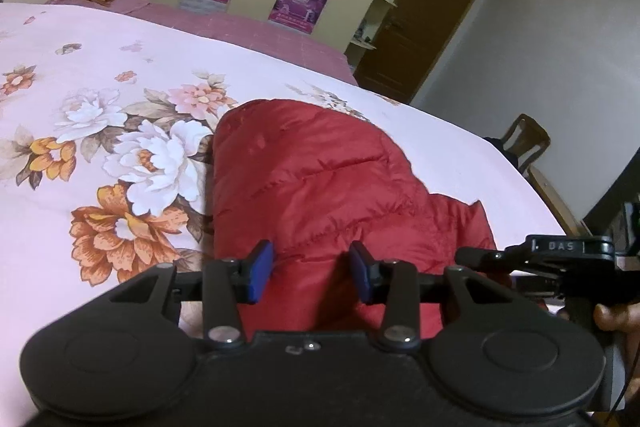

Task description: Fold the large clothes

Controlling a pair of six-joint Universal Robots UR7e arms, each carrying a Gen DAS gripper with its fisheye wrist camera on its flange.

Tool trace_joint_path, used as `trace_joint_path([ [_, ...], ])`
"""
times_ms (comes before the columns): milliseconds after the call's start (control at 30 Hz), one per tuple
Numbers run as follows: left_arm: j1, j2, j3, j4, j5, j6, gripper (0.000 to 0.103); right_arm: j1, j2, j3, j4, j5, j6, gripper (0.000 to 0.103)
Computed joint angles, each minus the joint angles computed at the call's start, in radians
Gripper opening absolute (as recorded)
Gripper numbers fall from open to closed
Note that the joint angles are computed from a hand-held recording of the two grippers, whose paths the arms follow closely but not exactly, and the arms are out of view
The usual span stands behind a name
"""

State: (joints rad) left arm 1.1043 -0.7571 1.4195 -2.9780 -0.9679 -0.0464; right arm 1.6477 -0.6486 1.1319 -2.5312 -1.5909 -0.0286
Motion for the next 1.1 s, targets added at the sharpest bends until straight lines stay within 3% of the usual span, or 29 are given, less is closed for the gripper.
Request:
trace_joint_path([
  [100,-0.002,0.004,-0.01,0.0,-0.008,0.035,0.038,0.02,-0.021,0.048,-0.092,-0.003,-0.079,0.014],
  [300,-0.017,0.036,-0.054,0.023,-0.027,0.129,0.036,0.027,-0.072,0.166,-0.272,0.004,-0.198,0.013],
  [433,-0.02,0.078,-0.106,0.098,-0.014,0.15,0.037,-0.005,-0.077,0.218,-0.323,-0.003,-0.189,0.013],
  [667,-0.021,0.121,-0.161,0.195,0.024,0.166,0.037,-0.045,-0.069,0.27,-0.367,-0.022,-0.085,0.014],
  [733,-0.022,0.088,-0.137,0.152,0.001,0.152,0.04,-0.023,-0.081,0.262,-0.355,-0.079,-0.076,0.024],
  [767,-0.023,0.075,-0.124,0.116,0.002,0.161,0.042,0.0,-0.086,0.265,-0.397,-0.14,-0.091,0.034],
  [867,-0.011,0.07,-0.149,0.092,0.024,0.181,0.041,0.033,-0.1,0.261,-0.475,-0.17,-0.219,0.035],
  [1000,0.018,0.123,-0.258,0.152,0.01,0.163,0.041,0.067,-0.038,0.129,-0.361,-0.138,-0.35,0.032],
  [1100,0.033,0.179,-0.356,0.218,-0.016,0.179,0.041,0.095,0.036,0.028,-0.288,-0.187,-0.459,0.025],
])
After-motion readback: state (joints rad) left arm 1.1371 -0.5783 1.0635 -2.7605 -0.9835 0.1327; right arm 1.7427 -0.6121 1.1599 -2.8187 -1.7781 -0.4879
